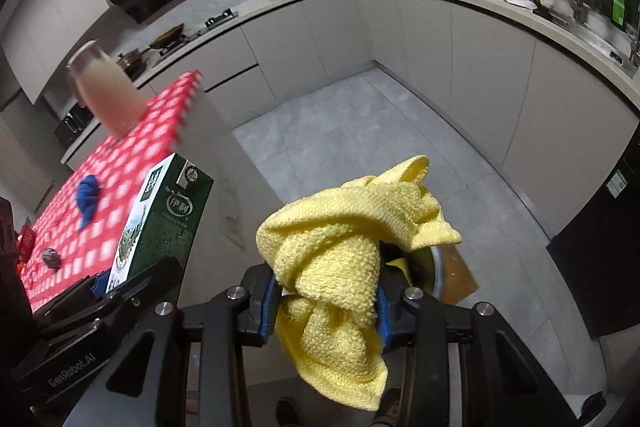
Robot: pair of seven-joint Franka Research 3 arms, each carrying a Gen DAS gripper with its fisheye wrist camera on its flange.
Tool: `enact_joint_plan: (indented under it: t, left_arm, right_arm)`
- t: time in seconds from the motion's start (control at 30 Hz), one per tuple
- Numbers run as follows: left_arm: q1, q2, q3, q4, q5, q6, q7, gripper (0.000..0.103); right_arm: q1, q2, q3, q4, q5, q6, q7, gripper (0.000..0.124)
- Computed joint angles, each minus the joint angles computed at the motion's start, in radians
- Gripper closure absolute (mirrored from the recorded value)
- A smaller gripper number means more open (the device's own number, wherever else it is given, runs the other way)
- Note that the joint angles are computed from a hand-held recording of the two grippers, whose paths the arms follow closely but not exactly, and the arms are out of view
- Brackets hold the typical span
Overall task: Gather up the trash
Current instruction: 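Carry carton and yellow cloth over the black bin and open both tools, then return both tools from the bin to the table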
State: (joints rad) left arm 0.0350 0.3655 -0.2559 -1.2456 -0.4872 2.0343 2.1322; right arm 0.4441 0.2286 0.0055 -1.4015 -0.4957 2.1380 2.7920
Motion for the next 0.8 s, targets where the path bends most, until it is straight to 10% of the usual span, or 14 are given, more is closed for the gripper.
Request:
enact_joint_plan:
  t: [0.53, 0.67, 0.8]
  left_arm:
    - [-0.123, 0.067, 0.018, -0.112, 0.269, 0.128, -0.280, 0.046]
    - [-0.144, 0.098, 0.021, -0.107, 0.329, 0.130, -0.342, 0.045]
    - [-0.137, 0.073, 0.016, -0.127, 0.344, 0.161, -0.382, 0.045]
  right_arm:
    - [-0.155, 0.042, -0.012, -0.182, 0.317, 0.263, -0.319, 0.080]
    - [-0.158, 0.084, -0.027, -0.158, 0.362, 0.282, -0.373, 0.055]
    - [-0.144, 0.073, -0.057, -0.174, 0.332, 0.310, -0.359, 0.054]
